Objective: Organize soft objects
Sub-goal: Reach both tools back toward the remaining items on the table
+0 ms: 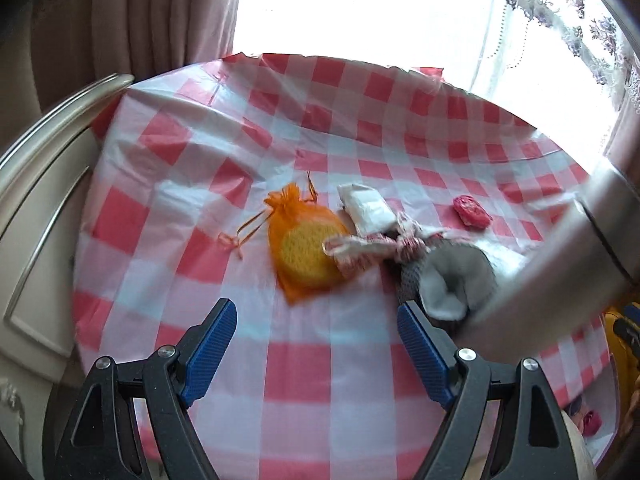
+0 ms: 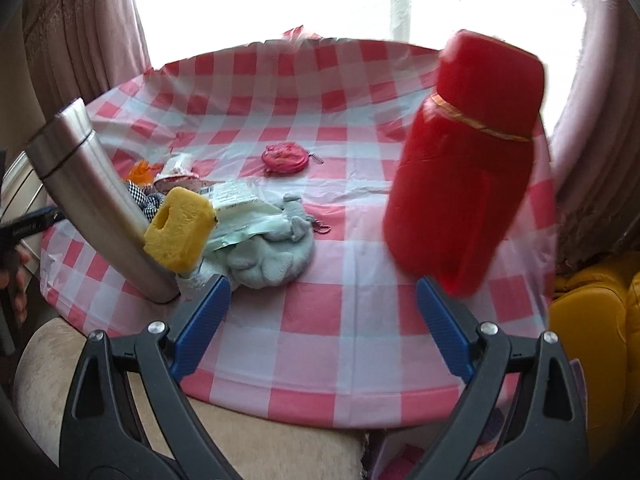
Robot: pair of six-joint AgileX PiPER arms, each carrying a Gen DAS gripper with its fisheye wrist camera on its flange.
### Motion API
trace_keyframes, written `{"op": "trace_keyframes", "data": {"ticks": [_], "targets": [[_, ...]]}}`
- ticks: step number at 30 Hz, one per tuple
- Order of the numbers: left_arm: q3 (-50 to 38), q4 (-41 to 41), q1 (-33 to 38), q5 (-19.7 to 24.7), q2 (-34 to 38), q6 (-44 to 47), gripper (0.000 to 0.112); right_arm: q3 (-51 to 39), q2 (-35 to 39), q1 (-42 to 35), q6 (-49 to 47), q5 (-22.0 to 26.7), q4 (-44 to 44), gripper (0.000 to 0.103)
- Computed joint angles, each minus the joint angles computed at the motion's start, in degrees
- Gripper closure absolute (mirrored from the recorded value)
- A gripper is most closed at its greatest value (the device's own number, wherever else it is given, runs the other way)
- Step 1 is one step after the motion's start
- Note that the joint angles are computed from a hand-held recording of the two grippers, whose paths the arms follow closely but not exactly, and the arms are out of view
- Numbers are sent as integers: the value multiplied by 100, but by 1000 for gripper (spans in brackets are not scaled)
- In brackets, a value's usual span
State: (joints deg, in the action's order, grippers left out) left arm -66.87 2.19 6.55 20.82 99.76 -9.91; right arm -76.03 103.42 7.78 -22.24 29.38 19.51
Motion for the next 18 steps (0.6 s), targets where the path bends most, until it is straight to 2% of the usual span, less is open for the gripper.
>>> {"op": "trace_keyframes", "data": {"ticks": [6, 13, 18], "targets": [[-1144, -897, 158, 383, 1095, 660, 29, -824, 676, 43, 159, 465, 191, 8], [-2178, -1257, 481, 824, 2080, 75, 29, -1886, 1417, -71, -122, 1469, 1606, 8], [-2654, -1019, 427, 926, 2479, -143, 29, -2572, 2063, -70, -73, 2206, 2602, 8]]}}
